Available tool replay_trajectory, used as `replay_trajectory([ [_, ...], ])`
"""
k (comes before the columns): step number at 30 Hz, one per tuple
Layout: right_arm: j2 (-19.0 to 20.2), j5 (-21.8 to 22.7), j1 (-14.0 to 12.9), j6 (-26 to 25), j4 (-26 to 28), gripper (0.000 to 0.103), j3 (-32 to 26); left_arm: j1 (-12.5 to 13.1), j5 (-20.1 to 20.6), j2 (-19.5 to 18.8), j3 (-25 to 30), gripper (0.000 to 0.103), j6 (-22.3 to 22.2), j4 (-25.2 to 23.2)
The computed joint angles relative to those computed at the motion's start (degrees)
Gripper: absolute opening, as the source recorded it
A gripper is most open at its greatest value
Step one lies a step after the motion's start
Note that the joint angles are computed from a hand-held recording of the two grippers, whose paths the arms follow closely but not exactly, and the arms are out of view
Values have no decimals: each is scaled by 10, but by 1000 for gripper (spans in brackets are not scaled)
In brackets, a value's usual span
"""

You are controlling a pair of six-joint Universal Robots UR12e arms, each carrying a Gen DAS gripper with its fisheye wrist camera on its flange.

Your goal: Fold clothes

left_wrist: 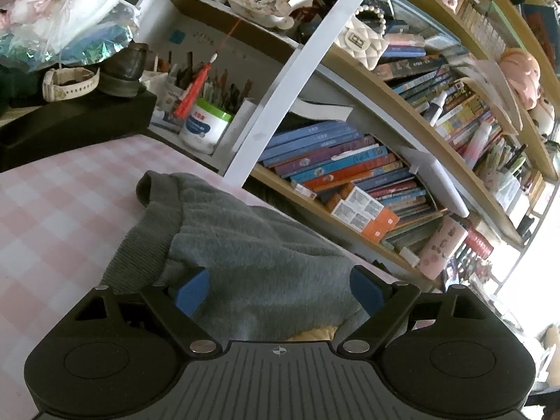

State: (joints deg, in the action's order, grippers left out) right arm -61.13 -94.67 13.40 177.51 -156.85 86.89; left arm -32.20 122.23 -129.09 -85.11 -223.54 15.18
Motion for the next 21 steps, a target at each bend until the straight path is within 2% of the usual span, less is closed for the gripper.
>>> replay_trajectory([
  [2, -10, 19, -6, 12, 28, 54, 4, 0, 0, 0, 0, 90, -1, 2],
  [6, -35, 45, -13, 1, 95, 54, 14, 0, 0, 0, 0, 90, 0, -1],
  [7, -38, 45, -12, -4, 92, 54, 17, 0, 1, 0, 0, 90, 1, -2],
  [13, -51, 44, -5, -34, 29, 57, 35, -1, 4, 0, 2, 90, 2, -7],
  [18, -33, 104, 7, -67, -80, 62, 25, -1, 6, 0, 3, 90, 3, -12],
  [21, -12, 153, 17, -87, -107, 62, 10, -1, 7, -1, 3, 90, 2, -9],
])
